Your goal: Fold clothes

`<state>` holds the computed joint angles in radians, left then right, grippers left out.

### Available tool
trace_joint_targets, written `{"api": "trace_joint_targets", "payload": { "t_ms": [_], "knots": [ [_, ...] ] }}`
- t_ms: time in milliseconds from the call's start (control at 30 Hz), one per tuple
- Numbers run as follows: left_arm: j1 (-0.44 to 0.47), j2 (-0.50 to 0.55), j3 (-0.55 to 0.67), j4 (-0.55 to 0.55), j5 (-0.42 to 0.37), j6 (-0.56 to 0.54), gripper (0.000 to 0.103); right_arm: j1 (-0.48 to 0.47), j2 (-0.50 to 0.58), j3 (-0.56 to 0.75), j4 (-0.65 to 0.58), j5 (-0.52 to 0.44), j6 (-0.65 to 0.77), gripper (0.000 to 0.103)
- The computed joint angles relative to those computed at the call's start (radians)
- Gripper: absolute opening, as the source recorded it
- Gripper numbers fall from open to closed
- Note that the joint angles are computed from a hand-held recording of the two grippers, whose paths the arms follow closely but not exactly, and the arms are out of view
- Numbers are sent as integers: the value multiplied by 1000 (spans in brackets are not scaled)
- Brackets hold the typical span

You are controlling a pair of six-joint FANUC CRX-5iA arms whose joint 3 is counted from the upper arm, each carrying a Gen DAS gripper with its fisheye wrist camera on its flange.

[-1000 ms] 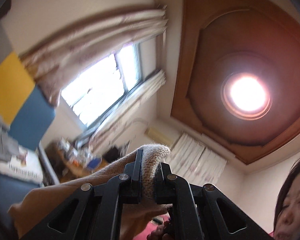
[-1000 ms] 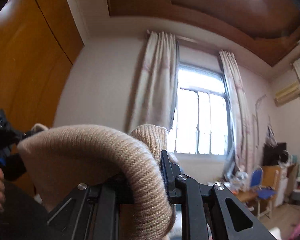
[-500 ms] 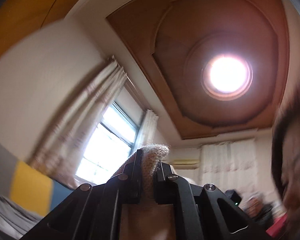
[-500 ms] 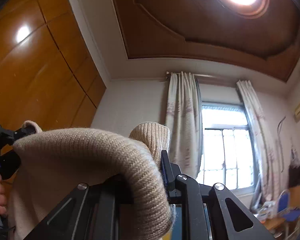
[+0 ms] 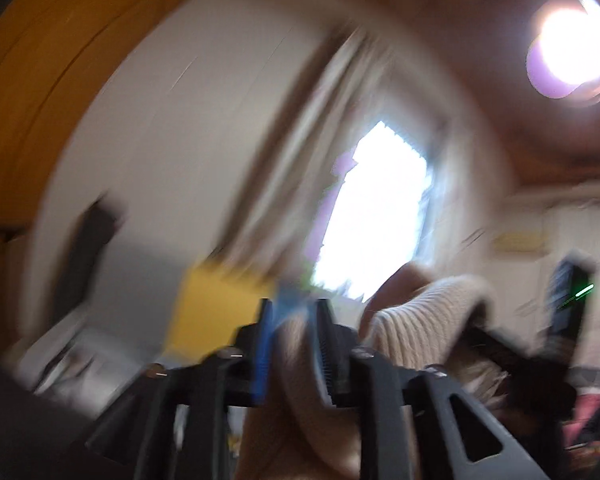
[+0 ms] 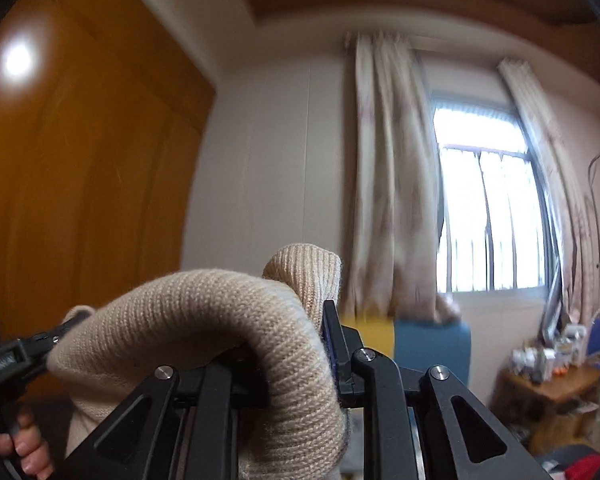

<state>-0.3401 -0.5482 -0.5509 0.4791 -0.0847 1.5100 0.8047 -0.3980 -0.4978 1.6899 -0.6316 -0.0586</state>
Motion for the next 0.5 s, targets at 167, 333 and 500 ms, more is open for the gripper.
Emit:
{"api": "trace_joint_targets", "payload": {
  "t_ms": [167,333,500],
  "knots": [
    [70,135,-133,338,-207,-62,23,44,171,91,-619,-75,411,42],
    [-109,110,-391,607,-56,-231,23,92,60,-143,-782,-59,425,43],
    [-182,172,-376,289,-69,-82,25,171,-153,-339,-921,-136,407,43]
  ]
}}
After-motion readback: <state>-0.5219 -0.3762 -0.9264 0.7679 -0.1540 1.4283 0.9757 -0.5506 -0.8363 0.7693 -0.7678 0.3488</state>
